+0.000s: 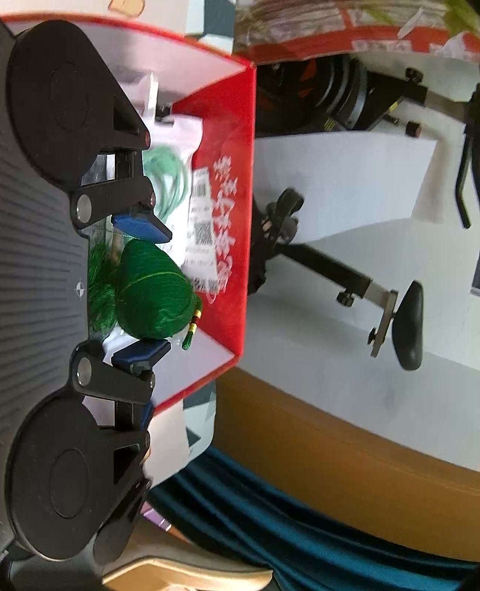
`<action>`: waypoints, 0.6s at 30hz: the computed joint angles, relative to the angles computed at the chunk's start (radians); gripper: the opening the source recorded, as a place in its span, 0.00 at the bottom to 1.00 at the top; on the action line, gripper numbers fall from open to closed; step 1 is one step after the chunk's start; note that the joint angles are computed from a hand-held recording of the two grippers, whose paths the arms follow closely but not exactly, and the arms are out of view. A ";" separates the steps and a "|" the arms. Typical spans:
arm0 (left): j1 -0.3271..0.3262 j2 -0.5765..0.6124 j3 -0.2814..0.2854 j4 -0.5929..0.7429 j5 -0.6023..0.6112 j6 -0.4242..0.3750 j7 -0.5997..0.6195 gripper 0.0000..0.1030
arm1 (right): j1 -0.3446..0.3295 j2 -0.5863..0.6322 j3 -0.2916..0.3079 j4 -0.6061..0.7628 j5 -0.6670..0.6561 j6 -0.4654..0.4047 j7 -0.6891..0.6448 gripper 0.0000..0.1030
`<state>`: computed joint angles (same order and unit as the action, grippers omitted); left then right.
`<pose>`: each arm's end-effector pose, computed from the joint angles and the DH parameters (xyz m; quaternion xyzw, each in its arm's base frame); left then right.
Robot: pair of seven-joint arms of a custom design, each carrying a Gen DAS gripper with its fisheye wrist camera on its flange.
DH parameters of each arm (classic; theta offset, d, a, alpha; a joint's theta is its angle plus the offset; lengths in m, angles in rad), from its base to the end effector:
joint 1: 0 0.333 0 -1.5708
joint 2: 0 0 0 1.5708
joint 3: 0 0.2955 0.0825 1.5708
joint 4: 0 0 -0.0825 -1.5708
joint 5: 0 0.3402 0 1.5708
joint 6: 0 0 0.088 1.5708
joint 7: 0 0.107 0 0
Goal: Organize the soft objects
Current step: 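Lift the green sachet with both grippers and carry it over the red box, then lower the green sachet into the red box and open both grippers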
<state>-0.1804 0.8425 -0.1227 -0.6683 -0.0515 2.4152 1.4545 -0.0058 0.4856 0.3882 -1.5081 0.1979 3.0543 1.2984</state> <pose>0.7278 -0.1726 0.5757 -0.6085 0.6588 -0.3985 0.1920 0.6623 0.1810 0.5301 -0.6897 0.4988 -0.2486 0.4622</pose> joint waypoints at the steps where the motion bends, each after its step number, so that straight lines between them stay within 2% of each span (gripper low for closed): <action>1: 0.000 -0.014 0.006 -0.024 0.006 0.017 -0.007 0.58 | -0.005 -0.012 0.005 -0.019 0.009 0.009 0.003 0.59; 4: 0.008 -0.103 0.026 -0.170 0.021 0.102 -0.021 0.58 | -0.022 -0.050 0.025 -0.081 0.028 0.036 0.009 0.59; 9: 0.008 -0.240 0.064 -0.383 0.069 0.217 -0.042 0.58 | -0.014 -0.103 0.012 -0.150 0.031 0.053 0.046 0.59; 13: -0.011 -0.342 0.109 -0.522 0.140 0.253 -0.098 0.60 | -0.009 -0.142 0.004 -0.204 0.036 0.070 0.080 0.58; 17: -0.012 -0.434 0.118 -0.647 0.193 0.289 -0.143 0.62 | -0.063 -0.173 0.072 -0.260 0.082 0.091 0.073 0.58; 18: -0.014 -0.449 0.120 -0.667 0.212 0.292 -0.153 0.63 | -0.056 -0.182 0.064 -0.270 0.081 0.091 0.081 0.58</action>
